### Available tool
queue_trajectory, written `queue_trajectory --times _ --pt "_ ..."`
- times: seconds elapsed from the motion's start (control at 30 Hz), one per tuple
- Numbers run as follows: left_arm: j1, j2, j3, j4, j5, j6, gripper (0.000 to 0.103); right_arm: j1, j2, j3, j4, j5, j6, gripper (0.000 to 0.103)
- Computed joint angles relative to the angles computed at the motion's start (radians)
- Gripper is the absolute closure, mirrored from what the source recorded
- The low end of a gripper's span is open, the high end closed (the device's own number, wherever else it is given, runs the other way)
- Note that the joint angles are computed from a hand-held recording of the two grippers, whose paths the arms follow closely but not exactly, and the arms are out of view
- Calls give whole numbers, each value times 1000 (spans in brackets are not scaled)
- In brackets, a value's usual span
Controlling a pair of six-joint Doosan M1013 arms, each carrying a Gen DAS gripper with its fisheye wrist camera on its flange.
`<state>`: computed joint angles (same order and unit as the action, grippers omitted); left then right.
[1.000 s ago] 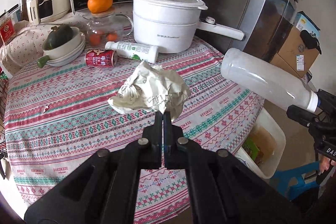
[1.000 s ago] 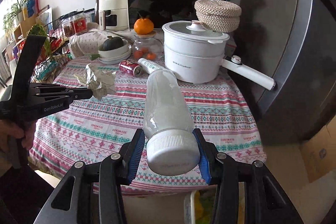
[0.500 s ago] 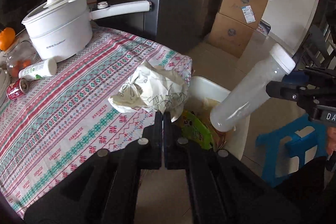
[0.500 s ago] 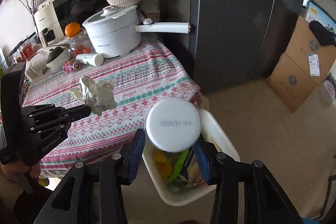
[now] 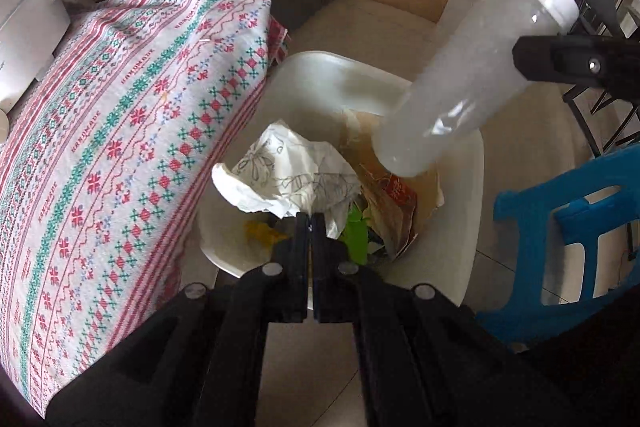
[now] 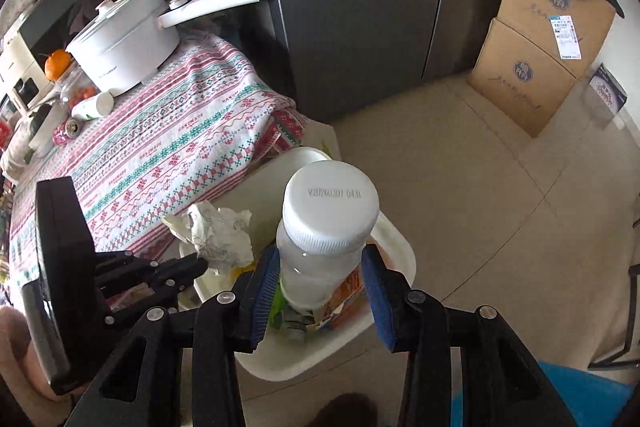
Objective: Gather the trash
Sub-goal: 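Carry paper and bottle over the white bin and open both tools, then grasp the red cartoon-printed can on the table with the left tool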
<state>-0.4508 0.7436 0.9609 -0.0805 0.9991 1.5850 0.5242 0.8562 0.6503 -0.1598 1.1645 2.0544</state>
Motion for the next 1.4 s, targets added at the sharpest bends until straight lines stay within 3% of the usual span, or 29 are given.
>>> queue_trajectory --times 0.03,0.07,0.1,0.17,0.2,0.23,0.57,0.83,0.9,1.1,1.3,1.4 --pt "-1 5 -3 3 3 1 102 -2 1 -2 -5 -2 5 72" --pt "-3 8 -5 13 4 0 102 -5 0 -1 -2 -8 2 95" --pt "-5 9 -5 29 2 -6 99 -11 -3 6 16 -26 4 99" --pt "-6 12 -14 40 17 -15 79 -20 -11 21 39 -56 13 99" --pt "-5 7 -9 46 11 -29 65 -22 -9 16 36 -56 20 99" --pt "-4 3 -6 46 0 -39 59 -24 -11 19 34 -57 32 99" --pt "21 -59 44 30 -49 -84 44 -26 -26 39 54 -82 25 99" --pt "47 -91 71 54 -89 -120 19 -19 -28 40 50 -83 30 98" --pt "51 -100 78 77 -92 -149 17 -18 -28 39 50 -87 39 94" --pt "79 -133 112 124 -113 -239 6 -11 -33 43 38 -126 78 38" --pt "122 -172 158 152 -133 -361 2 5 -22 15 7 -155 96 22" --pt "146 -191 182 187 -144 -439 1 17 5 -37 -16 -132 97 16"
